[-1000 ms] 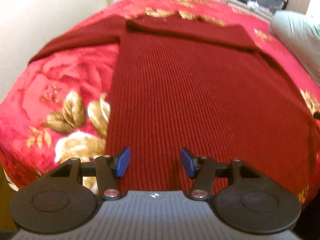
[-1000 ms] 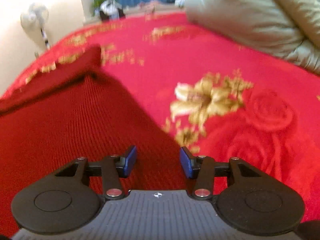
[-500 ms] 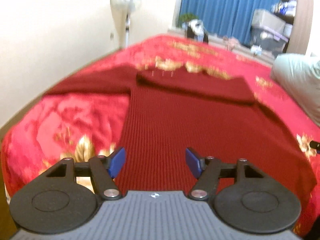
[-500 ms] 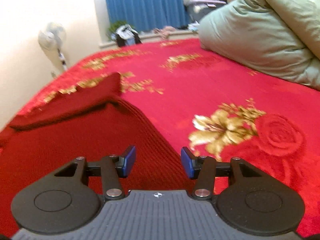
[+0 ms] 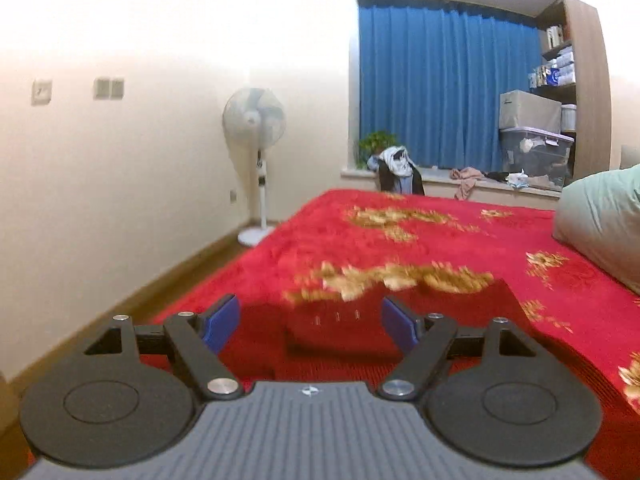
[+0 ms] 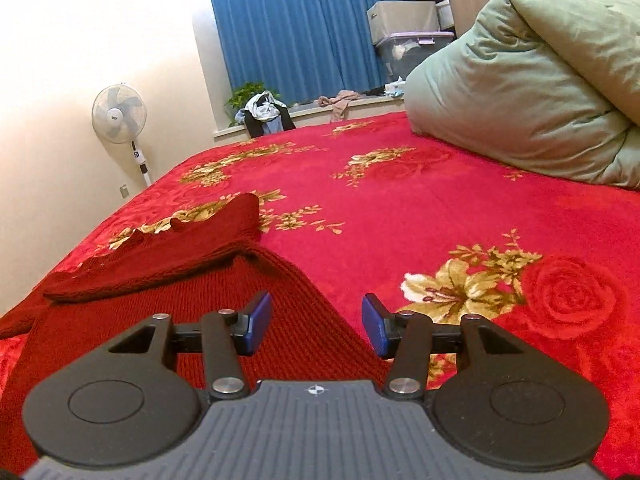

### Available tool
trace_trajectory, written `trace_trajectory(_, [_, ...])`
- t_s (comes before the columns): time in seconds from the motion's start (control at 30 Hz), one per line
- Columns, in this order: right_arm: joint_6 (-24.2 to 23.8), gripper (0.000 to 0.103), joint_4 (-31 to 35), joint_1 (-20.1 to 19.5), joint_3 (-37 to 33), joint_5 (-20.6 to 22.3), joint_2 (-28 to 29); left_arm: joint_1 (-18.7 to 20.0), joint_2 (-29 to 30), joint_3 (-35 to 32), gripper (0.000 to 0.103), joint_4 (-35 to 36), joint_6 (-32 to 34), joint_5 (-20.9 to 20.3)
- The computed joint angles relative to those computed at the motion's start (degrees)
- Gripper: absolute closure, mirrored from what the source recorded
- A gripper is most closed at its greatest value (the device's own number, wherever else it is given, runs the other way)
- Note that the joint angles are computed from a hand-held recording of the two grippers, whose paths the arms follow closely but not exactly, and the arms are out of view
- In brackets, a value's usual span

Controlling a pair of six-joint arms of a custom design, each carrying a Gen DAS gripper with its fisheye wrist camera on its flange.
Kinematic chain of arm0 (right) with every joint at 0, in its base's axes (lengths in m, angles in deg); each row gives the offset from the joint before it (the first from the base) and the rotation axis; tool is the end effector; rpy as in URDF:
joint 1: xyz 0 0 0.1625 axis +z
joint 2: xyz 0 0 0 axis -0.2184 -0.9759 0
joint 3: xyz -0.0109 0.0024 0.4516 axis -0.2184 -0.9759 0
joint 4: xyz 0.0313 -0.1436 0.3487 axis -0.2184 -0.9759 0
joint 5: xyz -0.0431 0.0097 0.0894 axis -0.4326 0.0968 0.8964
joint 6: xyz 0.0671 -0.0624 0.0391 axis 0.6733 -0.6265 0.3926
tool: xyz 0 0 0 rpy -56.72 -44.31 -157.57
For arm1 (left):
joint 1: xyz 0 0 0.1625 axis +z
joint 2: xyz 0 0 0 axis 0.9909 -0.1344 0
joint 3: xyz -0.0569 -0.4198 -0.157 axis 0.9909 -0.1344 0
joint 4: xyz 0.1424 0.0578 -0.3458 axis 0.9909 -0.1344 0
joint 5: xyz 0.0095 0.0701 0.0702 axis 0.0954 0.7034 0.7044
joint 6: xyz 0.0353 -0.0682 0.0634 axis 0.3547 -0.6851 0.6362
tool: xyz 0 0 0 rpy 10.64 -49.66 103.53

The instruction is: Fold small clothes

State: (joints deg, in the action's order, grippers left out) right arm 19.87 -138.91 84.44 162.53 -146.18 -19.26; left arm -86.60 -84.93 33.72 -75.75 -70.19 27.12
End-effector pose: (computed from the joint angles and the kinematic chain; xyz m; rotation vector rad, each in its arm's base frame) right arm 0.0570 -0.2879 0.3853 0.5804 -2.3437 1.2520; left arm -0.3583 -0.1869 0.2037 0.1368 1.6791 -1.4664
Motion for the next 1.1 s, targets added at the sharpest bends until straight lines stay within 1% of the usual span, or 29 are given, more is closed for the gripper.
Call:
trace_trajectory(0.07, [-0.5,0.051,-1.4,0.3,0.4,-0.1,0.7,3.3,-1.7,-0.7,0.021,2.0,0.4,2.8])
trace_trajectory(0.13, [-1.3,0.051,-2.5,0.7,0.7,-0.4,1.2,6.6,-3.5,-0.3,0.021,3.0,-0.1,4.7])
trace_trajectory(0.2, [-2.0,0.051,-4.0,1.1,1.3,-0.6,1.8,9.1,-4.6,1.5,0.021,2.5,-1.9,5.1])
trace_trajectory(0.23, [-2.5,0.051,-4.7,1.4,1.4,-0.5,2.2,10.1,-5.4,3.1,0.022,0.4,-1.7,4.4])
trace_trajectory(0.27, [-2.8,0.051,-5.4,2.1,1.2,-1.0,3.0,12.0,-6.2,4.4,0.026,-4.1,0.8,2.7])
trace_trajectory(0.3, [-2.9,0.051,-5.4,3.0,0.7,-1.5,3.6,14.2,-7.3,4.5,0.042,-7.9,4.5,0.2])
trace_trajectory(0.33, [-2.8,0.051,-5.4,4.1,-0.2,-1.5,4.5,16.1,-8.0,4.0,0.045,-9.5,5.8,-0.9])
trace_trajectory(0.37, [-2.7,0.051,-5.5,4.9,-0.8,-1.0,5.3,16.6,-9.1,4.7,0.045,-10.3,4.7,0.3])
trace_trajectory(0.4, [-2.9,0.051,-5.7,5.7,-1.6,-0.2,6.4,17.1,-9.4,4.6,0.045,-9.2,2.8,0.9])
trace_trajectory(0.5, [-4.2,0.051,-6.6,8.3,-4.2,0.3,10.6,18.7,-8.9,3.5,0.044,-5.7,1.0,0.7])
trace_trajectory(0.57, [-5.1,0.051,-8.0,9.3,-5.3,0.7,13.4,19.3,-9.8,3.9,0.044,-6.1,0.7,1.0])
trace_trajectory(0.63, [-6.6,0.051,-9.1,8.3,-5.3,2.3,15.3,19.9,-10.4,4.2,0.044,-6.7,1.3,1.2])
trace_trajectory(0.67, [-7.5,0.051,-9.0,7.0,-4.8,3.0,16.0,19.9,-10.7,4.5,0.044,-6.6,1.6,0.9])
trace_trajectory(0.7, [-7.8,0.051,-8.2,6.5,-4.6,2.3,16.4,20.2,-10.7,4.5,0.044,-6.4,1.7,0.8])
trace_trajectory(0.73, [-7.6,0.051,-6.6,6.8,-4.8,-0.3,17.0,20.1,-10.9,5.5,0.044,-7.0,1.6,0.4])
trace_trajectory(0.77, [-6.5,0.051,-5.3,7.8,-5.4,-3.9,17.9,20.7,-11.1,5.7,0.044,-7.4,1.8,0.9])
trace_trajectory(0.8, [-4.9,0.051,-3.5,8.5,-6.1,-5.7,18.3,21.0,-11.5,5.8,0.044,-7.8,1.7,1.2])
trace_trajectory(0.87, [-2.6,0.051,-0.4,9.0,-7.2,-6.0,18.4,21.8,-12.1,6.2,0.044,-8.6,1.3,1.6])
trace_trajectory(0.93, [-3.2,0.051,-1.0,9.6,-7.3,-6.2,19.1,22.7,-12.7,6.5,0.044,-9.3,0.5,2.0])
trace_trajectory(1.0, [-4.2,0.051,-1.0,10.6,-7.5,-8.6,19.9,23.4,-13.4,6.5,0.044,-8.9,-1.1,2.0])
trace_trajectory(1.03, [-4.6,0.051,-1.3,11.5,-7.6,-11.4,20.8,23.8,-13.6,6.4,0.044,-8.5,-1.8,2.1])
trace_trajectory(1.07, [-4.9,0.051,-0.9,12.6,-8.3,-15.3,22.2,24.1,-13.9,6.3,0.044,-7.8,-2.5,2.0])
trace_trajectory(1.1, [-4.9,0.051,-0.3,13.7,-9.0,-20.5,23.8,24.4,-14.2,6.3,0.044,-7.1,-3.2,1.9])
